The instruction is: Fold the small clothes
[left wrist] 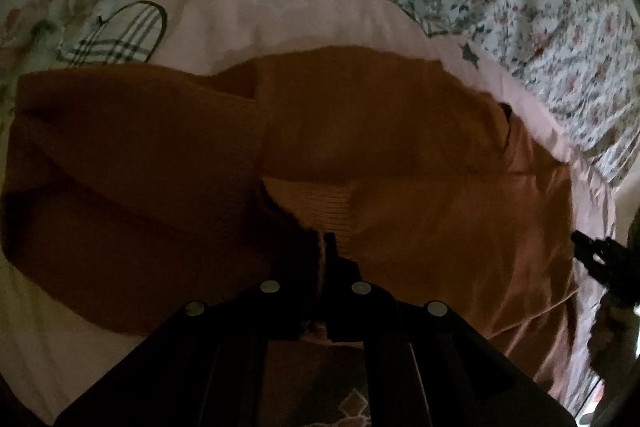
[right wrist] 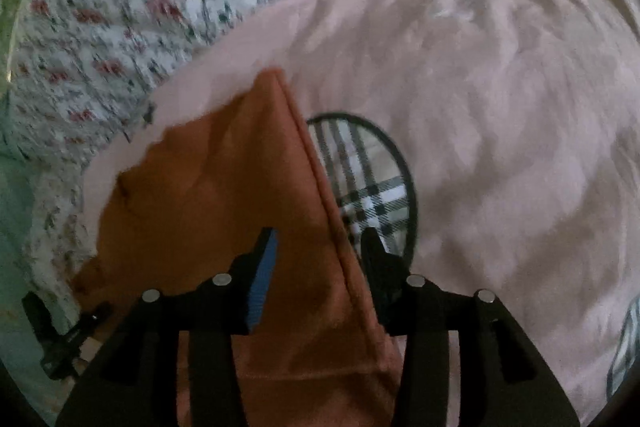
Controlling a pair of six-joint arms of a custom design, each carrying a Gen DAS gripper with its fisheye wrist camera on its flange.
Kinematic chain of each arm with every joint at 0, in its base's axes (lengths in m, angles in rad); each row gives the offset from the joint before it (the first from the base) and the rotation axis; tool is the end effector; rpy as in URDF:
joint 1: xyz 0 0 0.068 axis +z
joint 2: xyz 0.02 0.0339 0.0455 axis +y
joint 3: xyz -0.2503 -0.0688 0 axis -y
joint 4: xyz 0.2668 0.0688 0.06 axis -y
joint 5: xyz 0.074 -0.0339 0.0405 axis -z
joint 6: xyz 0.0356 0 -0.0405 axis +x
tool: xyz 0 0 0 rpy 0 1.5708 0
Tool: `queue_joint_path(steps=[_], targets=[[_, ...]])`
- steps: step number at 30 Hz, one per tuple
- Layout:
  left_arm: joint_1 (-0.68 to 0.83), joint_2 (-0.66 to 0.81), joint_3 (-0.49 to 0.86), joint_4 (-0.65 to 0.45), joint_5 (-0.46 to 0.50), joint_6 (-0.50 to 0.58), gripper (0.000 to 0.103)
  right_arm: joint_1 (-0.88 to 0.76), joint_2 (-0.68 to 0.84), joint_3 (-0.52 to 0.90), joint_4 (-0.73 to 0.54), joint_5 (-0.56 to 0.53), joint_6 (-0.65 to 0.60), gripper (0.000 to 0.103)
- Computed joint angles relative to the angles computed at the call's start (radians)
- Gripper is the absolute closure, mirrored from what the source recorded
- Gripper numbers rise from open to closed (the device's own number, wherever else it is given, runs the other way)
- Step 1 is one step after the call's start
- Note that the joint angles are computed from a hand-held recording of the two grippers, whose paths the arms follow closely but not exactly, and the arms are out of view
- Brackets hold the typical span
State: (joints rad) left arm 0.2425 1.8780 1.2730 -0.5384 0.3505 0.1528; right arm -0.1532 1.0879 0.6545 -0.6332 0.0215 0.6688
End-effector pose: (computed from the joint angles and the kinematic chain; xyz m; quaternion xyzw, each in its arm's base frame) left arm 0.3852 0.0827 0.1519 -0.0062 0.9630 -0.1261 0.2382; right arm 0.2213 -0.0349 0.1816 0.3893 0.8866 0.0535 0.2438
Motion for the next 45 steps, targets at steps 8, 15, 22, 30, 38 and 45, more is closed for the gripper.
queue_joint_path(steps=[8, 15, 22, 30, 38, 45], targets=[[-0.040, -0.007, -0.013, 0.017, 0.009, 0.001, 0.098, -0.029, 0.049, 0.049, -0.007, 0.008, -0.085, 0.094], [-0.022, 0.024, -0.017, 0.009, 0.017, 0.006, 0.086, 0.023, 0.127, 0.112, -0.091, 0.126, -0.058, 0.079], [0.095, -0.093, -0.115, -0.017, 0.018, 0.107, 0.071, 0.256, -0.023, 0.089, -0.152, 0.147, 0.057, 0.063], [0.181, -0.122, -0.062, -0.037, 0.000, 0.196, 0.029, 0.443, -0.026, 0.052, -0.146, 0.080, 0.198, 0.063], [0.061, 0.059, 0.118, -0.050, -0.099, 0.192, 0.018, 0.542, 0.063, 0.096, -0.102, 0.065, 0.265, 0.063], [0.087, 0.197, 0.246, -0.063, -0.096, 0.160, 0.080, 0.552, 0.035, 0.103, -0.135, 0.069, 0.268, 0.063]])
